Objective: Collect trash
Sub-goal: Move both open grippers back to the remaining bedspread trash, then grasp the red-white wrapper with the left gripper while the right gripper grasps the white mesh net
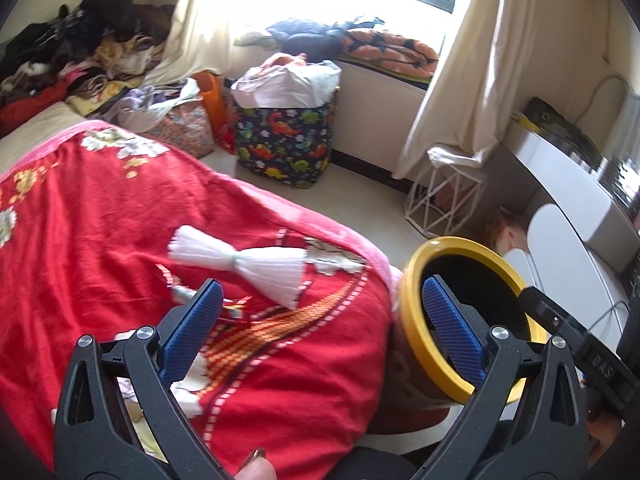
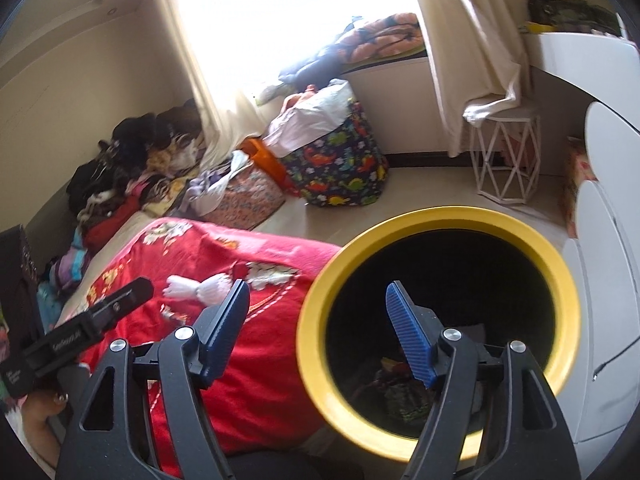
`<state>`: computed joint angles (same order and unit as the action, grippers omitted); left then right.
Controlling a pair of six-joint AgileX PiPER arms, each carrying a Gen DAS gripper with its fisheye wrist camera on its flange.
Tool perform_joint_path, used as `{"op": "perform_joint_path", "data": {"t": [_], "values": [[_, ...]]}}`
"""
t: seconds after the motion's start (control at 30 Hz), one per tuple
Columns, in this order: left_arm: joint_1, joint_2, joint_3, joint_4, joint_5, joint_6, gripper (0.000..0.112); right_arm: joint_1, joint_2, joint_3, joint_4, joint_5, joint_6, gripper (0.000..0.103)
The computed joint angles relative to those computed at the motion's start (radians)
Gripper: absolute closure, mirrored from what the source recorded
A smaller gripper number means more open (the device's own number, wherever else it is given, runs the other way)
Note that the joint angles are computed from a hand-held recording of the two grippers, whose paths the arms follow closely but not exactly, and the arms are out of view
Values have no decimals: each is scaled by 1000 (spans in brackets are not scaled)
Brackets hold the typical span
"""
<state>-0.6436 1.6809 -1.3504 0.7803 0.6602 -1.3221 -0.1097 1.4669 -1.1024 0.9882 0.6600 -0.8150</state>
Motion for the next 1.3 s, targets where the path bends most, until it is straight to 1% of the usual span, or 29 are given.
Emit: {"op": "perform_joint_path", "data": {"t": [0.13,0.3,0.37,0.43,0.5,0.57,0.73,0.83,0.87,0.9,0.93,1.0,1.03,1.07,1.1,1.13,1.2,1.3], "values": [[50,-43,71,-7,-26,-30,20,65,24,-33,-35,-6,23,34],[119,-93,162,-39,-63,-62,20,169,114,-135,-136,-7,115,34],[153,-110,197,-64,-86,-68,23,205,153,-177,-177,-8,158,34],[183,-123,228,-93,-115,-63,29,244,205,-232,-213,-1,194,34],[213,-134,254,-137,-151,-47,32,277,245,-274,-246,-1,220,34],[245,-142,278,-189,-190,-21,37,314,303,-342,-290,14,264,34],[318,-144,321,-353,-283,93,50,365,451,-521,-321,84,314,34],[362,-134,336,-517,-340,224,53,379,538,-629,-334,137,333,34],[378,-131,343,-595,-362,291,53,379,572,-673,-327,164,348,35],[394,-125,347,-682,-379,370,57,379,607,-718,-322,192,373,38],[402,-119,346,-732,-387,415,60,379,625,-739,-327,205,389,40],[418,-98,337,-863,-398,537,61,380,672,-801,-325,246,407,47],[424,-89,330,-906,-398,578,61,378,693,-827,-312,272,408,49],[428,-77,324,-958,-401,626,61,375,708,-848,-303,294,412,57],[434,-64,316,-1031,-401,689,61,372,723,-867,-289,317,416,72],[439,-53,311,-1089,-403,735,64,368,734,-872,-262,336,403,81],[447,-25,297,-1167,-399,784,67,367,714,-840,-257,319,386,89],[448,14,264,-1128,-369,717,76,361,652,-742,-231,263,343,90]]}}
